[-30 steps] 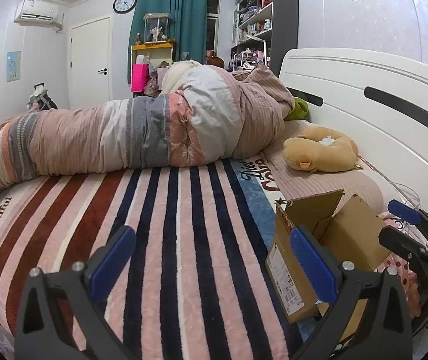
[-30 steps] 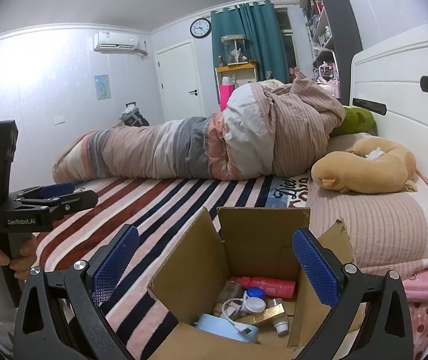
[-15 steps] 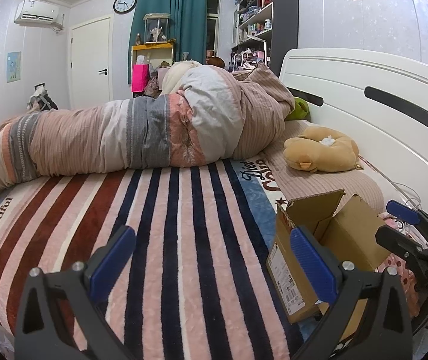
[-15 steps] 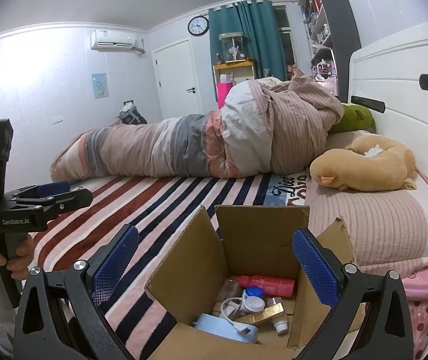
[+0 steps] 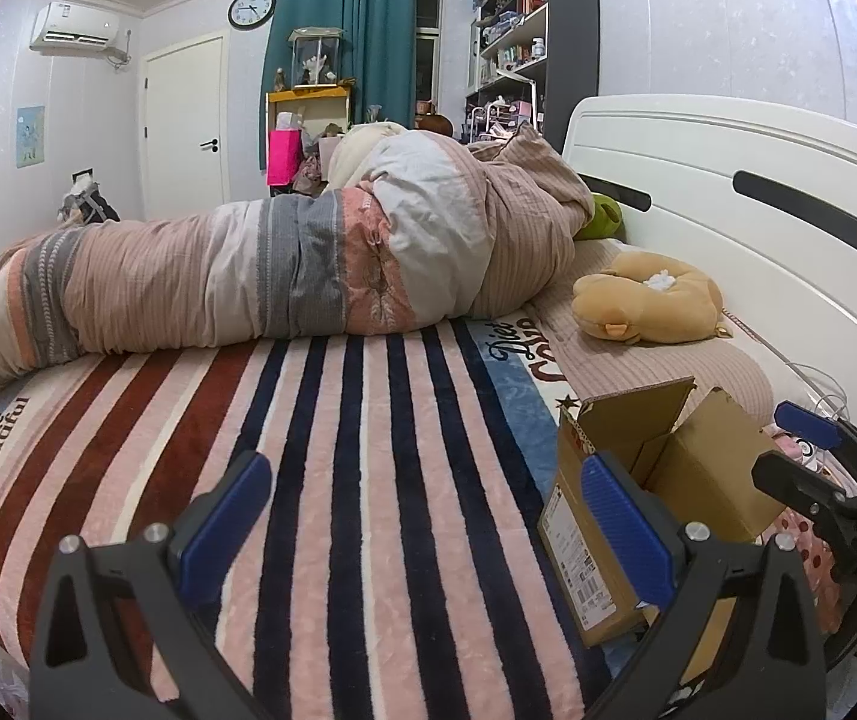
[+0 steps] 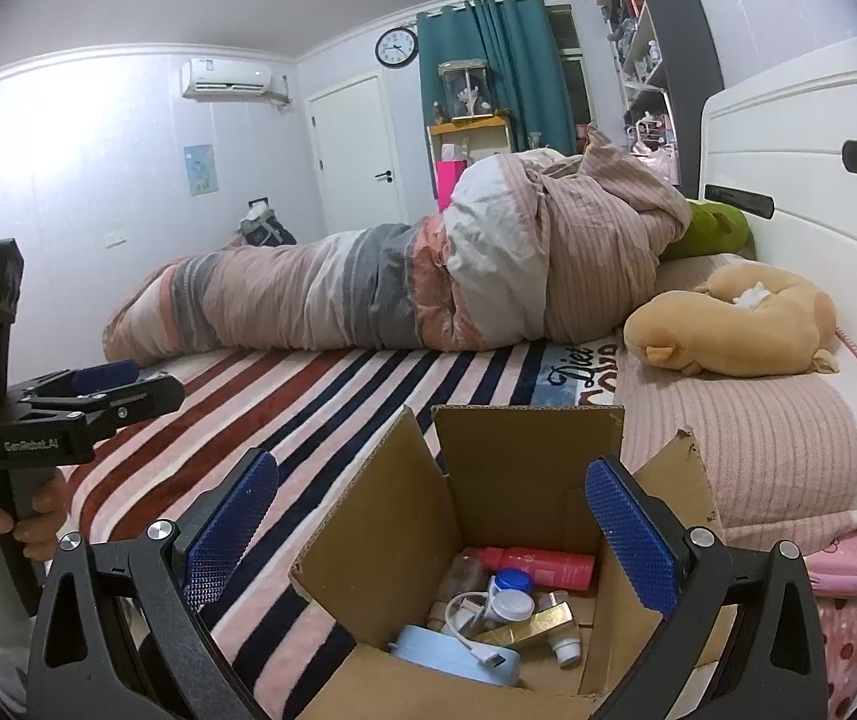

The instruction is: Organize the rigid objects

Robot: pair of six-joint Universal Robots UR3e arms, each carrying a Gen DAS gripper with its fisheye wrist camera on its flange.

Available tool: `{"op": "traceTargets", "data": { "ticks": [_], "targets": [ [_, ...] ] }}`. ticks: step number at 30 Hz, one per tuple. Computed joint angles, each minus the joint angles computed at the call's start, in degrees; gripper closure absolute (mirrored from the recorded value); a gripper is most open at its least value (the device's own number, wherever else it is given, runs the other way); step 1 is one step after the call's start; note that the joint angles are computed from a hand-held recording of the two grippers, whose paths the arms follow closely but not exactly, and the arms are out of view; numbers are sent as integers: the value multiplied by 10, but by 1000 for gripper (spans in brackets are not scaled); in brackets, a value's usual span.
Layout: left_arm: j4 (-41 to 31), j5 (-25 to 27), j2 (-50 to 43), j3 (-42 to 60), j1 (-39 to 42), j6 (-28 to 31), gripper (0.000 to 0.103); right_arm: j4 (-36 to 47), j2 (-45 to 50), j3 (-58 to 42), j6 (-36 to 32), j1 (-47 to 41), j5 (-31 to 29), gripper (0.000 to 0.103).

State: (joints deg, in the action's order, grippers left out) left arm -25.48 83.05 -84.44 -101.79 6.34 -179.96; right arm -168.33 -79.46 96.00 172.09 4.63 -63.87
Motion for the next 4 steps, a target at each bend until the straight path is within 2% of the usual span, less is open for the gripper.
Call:
{"op": "traceTargets", "data": {
  "ticks": [4],
  "targets": [
    [-1,4,-2,3,-3,-2,1,-3,1,2,1,1,-1,0]
  ]
}}
